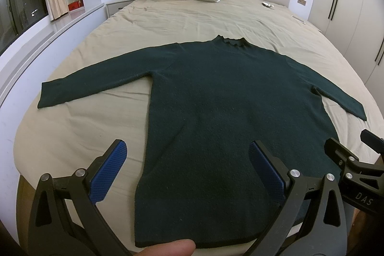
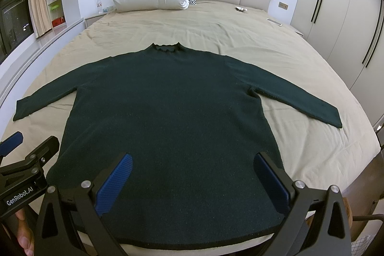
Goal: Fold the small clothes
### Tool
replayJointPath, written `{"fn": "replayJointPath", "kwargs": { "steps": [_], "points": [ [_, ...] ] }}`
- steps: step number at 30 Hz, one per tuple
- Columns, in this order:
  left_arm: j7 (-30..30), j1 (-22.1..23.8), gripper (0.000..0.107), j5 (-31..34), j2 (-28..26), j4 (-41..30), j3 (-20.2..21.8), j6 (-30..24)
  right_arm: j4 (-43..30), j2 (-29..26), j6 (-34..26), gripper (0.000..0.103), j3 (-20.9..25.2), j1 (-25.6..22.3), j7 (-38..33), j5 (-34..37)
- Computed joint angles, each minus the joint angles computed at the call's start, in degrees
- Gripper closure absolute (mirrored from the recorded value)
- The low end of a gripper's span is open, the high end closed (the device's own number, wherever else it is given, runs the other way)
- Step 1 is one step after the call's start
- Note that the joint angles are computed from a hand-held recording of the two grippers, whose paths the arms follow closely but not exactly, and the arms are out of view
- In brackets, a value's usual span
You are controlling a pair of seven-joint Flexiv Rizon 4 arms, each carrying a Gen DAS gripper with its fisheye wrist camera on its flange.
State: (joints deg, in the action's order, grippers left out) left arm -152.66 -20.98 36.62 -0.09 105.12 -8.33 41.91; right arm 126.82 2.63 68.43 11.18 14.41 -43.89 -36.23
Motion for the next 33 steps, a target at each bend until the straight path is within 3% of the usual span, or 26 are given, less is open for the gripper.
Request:
{"fn": "replayJointPath", "kwargs": {
  "steps": [26,29,33],
  "points": [
    [0.09,0.48,0.004,-2.25,-0.03,1.45,0.55,2.22,0.18,0.06,0.02,0.000,0.04,-0.04,-0.26,0.34],
    [0.06,0.75,0.004,-2.81,0.01,2.14,0.74,3.61,0.17,0.06,-0.02,0.000,0.04,-0.04,-0.21,0.35],
    [1.17,1.68,0.004,-5.94,0.28,4.62,1.67,9.72,0.53,0.09,0.32,0.000,0.07,-0.09,0.23,-0.02]
  ]
}}
